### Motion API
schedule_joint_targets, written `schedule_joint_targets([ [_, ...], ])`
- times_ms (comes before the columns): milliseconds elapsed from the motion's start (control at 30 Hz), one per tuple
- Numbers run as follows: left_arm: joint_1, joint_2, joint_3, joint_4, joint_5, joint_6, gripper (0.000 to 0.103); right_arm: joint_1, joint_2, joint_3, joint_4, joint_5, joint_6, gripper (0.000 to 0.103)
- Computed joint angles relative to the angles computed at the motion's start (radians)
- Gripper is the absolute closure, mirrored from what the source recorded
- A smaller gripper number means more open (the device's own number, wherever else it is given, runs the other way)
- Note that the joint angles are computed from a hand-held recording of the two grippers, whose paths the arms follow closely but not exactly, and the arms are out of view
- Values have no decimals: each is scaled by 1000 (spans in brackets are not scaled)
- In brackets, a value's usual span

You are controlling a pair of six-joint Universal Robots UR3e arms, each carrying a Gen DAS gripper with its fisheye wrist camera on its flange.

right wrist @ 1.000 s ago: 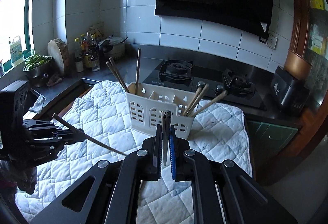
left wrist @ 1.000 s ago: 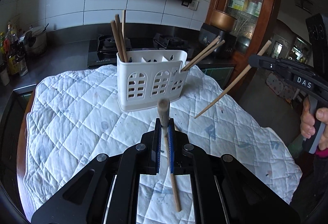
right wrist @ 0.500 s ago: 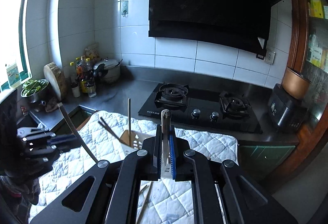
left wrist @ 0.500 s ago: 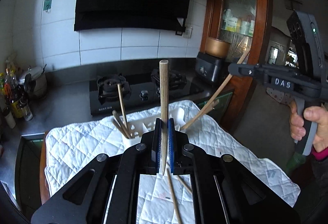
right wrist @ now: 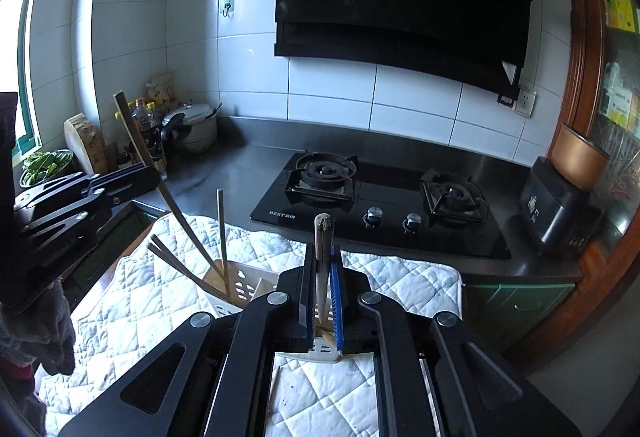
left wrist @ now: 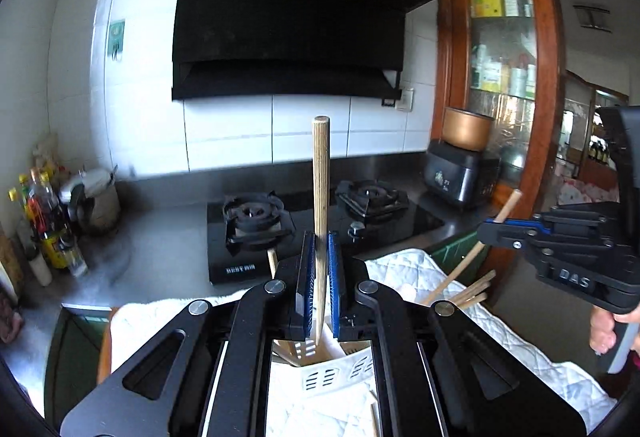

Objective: Organize utensils
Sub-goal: 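Lower the left tool's chopstick into the white holder while the right tool inserts its own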

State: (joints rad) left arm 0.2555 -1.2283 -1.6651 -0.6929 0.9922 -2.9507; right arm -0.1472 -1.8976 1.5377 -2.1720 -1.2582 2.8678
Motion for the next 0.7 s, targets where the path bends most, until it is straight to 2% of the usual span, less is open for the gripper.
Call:
schedule_joint_targets([
  [133,-21,-48,-27,32,27,-10,98,17,19,33,-23,-21,2,96],
  [367,-18,-82,-73,36,23,28,98,32,38,94,-67,-51,9,96],
  [700,-7,-69,-104,26,11,41,94,23,21,145,-99,-29,17,95],
])
